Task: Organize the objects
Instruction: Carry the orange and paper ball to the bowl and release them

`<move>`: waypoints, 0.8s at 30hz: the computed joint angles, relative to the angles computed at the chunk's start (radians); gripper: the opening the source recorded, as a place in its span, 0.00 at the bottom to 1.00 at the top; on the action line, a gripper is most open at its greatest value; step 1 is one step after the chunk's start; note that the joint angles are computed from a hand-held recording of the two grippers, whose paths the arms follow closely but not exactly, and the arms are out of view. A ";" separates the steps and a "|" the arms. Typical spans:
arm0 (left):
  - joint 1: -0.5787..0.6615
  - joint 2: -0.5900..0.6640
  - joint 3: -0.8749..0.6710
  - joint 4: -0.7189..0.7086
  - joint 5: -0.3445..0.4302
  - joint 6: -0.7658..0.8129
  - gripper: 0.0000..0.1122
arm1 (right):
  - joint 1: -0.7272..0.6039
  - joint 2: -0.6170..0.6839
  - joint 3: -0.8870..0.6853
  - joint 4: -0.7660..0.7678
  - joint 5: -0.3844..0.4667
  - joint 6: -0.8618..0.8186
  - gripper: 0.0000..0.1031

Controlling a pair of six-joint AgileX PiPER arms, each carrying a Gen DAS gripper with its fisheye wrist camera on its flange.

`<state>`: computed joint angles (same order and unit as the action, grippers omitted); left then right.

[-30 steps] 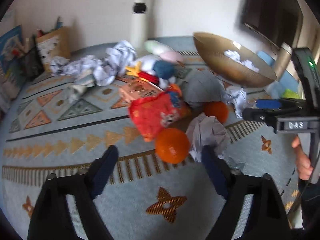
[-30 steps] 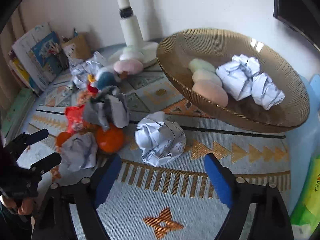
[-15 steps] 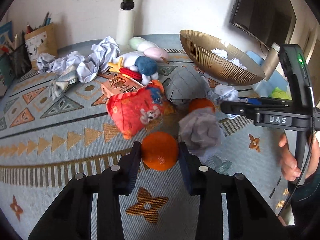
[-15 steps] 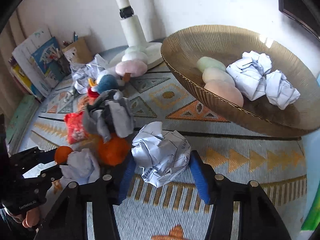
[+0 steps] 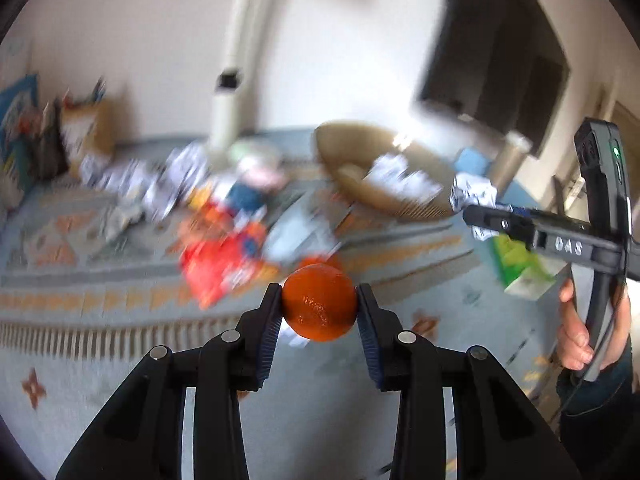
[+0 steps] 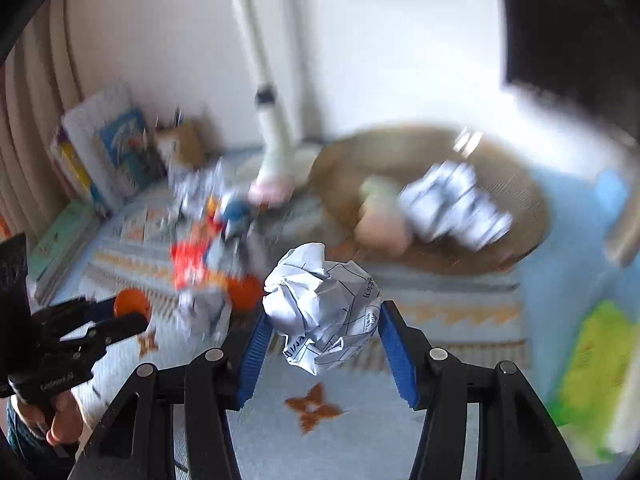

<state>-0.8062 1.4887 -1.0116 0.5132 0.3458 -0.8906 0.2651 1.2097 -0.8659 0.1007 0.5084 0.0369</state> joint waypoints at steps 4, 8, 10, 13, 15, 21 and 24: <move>-0.055 0.138 -0.290 0.014 0.146 0.051 0.30 | -0.180 -0.070 -0.095 0.110 0.064 -0.108 0.52; -0.047 0.345 -0.637 -0.072 0.251 0.173 0.30 | -0.297 -0.052 -0.191 0.130 0.068 -0.123 0.52; -0.035 0.438 -0.773 -0.148 0.286 0.240 0.30 | -0.343 -0.010 -0.238 0.173 0.084 -0.153 0.52; -0.024 0.574 -0.971 -0.216 0.352 0.294 0.30 | -0.365 0.071 -0.286 0.192 0.102 -0.155 0.53; -0.010 0.658 -1.091 -0.263 0.402 0.339 0.30 | -0.361 0.118 -0.300 0.201 0.102 -0.154 0.53; -0.007 0.786 -1.308 -0.304 0.518 0.375 0.80 | -0.380 0.231 -0.337 0.261 0.086 -0.208 0.77; -0.023 0.716 -1.186 -0.251 0.449 0.338 0.82 | -0.417 0.229 -0.316 0.345 0.086 -0.293 0.78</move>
